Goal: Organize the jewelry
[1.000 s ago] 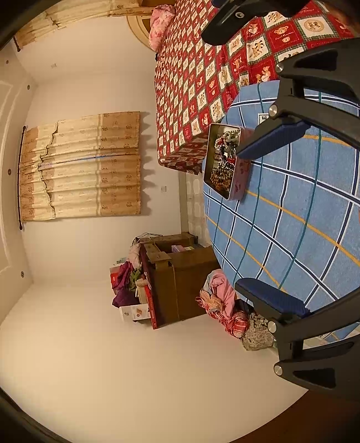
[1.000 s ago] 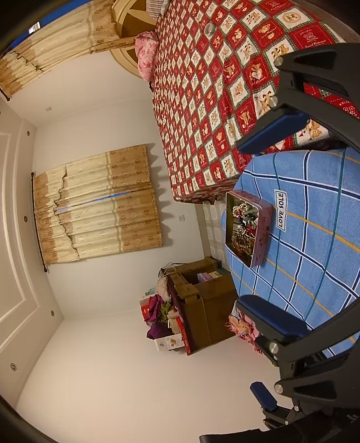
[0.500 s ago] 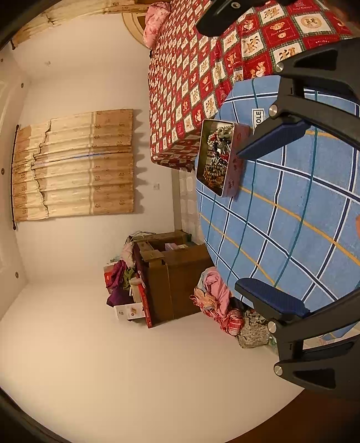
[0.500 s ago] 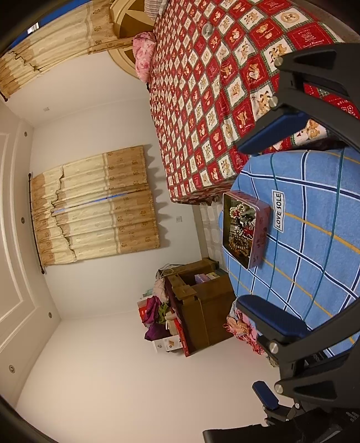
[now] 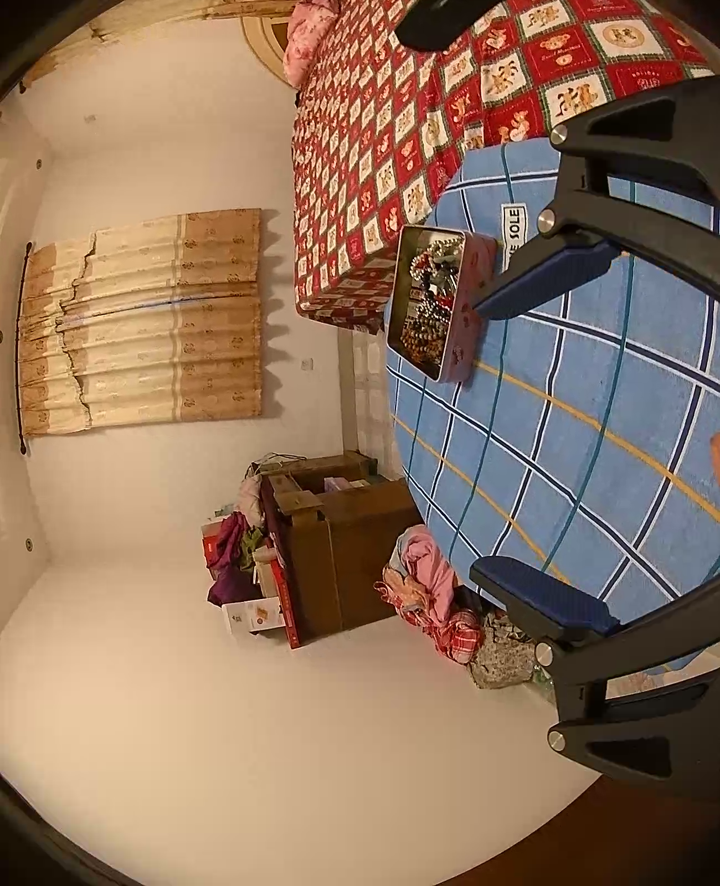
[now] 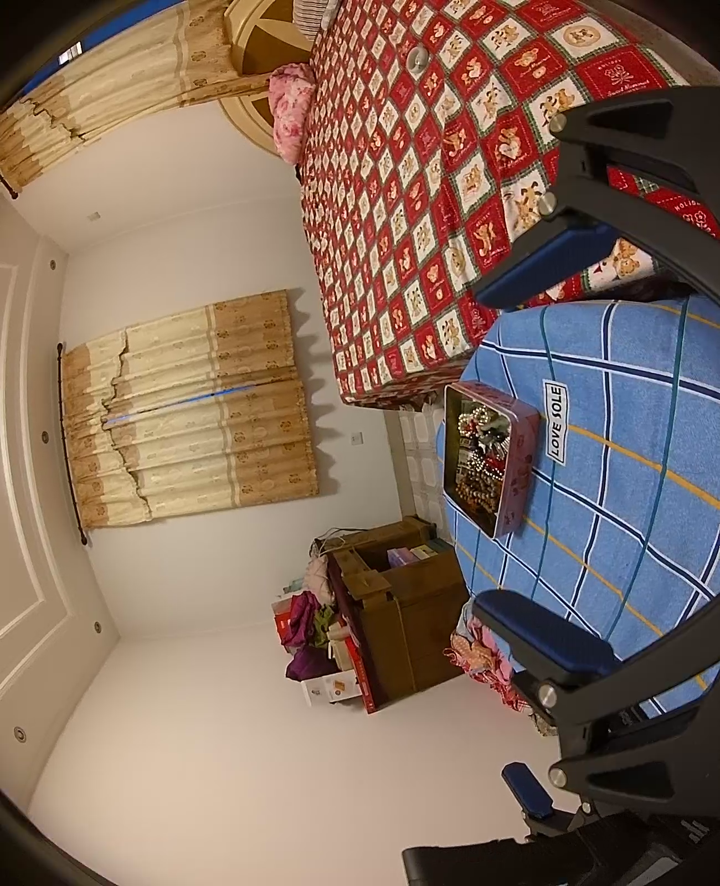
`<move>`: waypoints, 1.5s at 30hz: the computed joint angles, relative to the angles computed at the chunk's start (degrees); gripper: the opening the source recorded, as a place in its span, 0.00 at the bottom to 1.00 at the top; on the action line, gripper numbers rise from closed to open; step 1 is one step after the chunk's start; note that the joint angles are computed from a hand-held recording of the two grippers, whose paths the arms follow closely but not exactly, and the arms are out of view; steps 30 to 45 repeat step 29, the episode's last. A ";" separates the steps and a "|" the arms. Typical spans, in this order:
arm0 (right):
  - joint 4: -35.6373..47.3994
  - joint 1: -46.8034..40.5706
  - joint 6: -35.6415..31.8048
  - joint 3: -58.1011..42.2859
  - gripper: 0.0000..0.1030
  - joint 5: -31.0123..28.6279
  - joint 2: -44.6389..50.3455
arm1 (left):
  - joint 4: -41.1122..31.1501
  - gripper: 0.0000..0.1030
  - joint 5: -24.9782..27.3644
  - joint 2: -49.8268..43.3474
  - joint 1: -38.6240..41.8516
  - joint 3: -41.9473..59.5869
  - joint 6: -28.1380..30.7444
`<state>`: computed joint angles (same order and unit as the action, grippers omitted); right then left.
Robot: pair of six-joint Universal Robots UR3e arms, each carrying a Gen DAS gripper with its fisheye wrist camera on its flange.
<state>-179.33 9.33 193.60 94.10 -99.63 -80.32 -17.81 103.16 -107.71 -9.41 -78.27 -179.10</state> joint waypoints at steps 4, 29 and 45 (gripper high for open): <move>0.30 -0.19 0.02 0.03 1.00 0.31 -0.08 | -0.81 0.85 -0.25 -0.82 0.70 0.71 -0.27; 8.01 -1.99 -0.45 -12.50 1.00 3.13 9.32 | -8.41 0.85 -4.45 -11.61 5.67 14.31 -0.50; 8.01 -1.99 -0.45 -12.50 1.00 3.13 9.32 | -8.41 0.85 -4.45 -11.61 5.67 14.31 -0.50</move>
